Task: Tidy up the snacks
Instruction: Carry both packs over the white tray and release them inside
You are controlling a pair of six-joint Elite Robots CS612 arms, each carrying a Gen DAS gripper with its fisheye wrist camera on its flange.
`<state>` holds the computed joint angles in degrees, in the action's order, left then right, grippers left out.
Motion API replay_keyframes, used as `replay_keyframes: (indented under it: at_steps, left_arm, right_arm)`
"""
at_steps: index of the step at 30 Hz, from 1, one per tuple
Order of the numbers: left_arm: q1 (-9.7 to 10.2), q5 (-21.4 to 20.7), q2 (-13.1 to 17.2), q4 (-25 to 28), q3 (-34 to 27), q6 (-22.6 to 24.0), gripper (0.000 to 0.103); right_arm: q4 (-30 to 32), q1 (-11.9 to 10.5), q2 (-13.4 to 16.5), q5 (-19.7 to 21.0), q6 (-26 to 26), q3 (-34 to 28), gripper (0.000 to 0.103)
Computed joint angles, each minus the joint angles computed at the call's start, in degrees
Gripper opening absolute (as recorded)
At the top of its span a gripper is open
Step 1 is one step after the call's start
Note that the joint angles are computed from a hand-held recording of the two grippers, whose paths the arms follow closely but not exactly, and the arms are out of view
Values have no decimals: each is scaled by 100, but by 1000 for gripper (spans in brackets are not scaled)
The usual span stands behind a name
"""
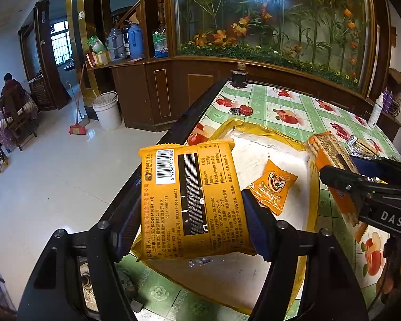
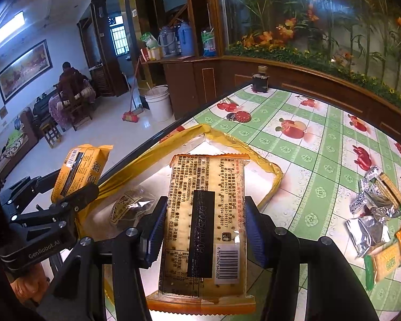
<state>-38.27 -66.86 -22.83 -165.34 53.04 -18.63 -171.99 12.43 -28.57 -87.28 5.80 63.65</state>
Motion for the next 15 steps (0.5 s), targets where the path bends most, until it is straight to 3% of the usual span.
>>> replay_keyframes:
  at_steps: [15]
  left_arm:
    - [26,-120,186,529,-363,-26,71]
  right_arm:
    - [766,-54,574,178,35,-1002,55]
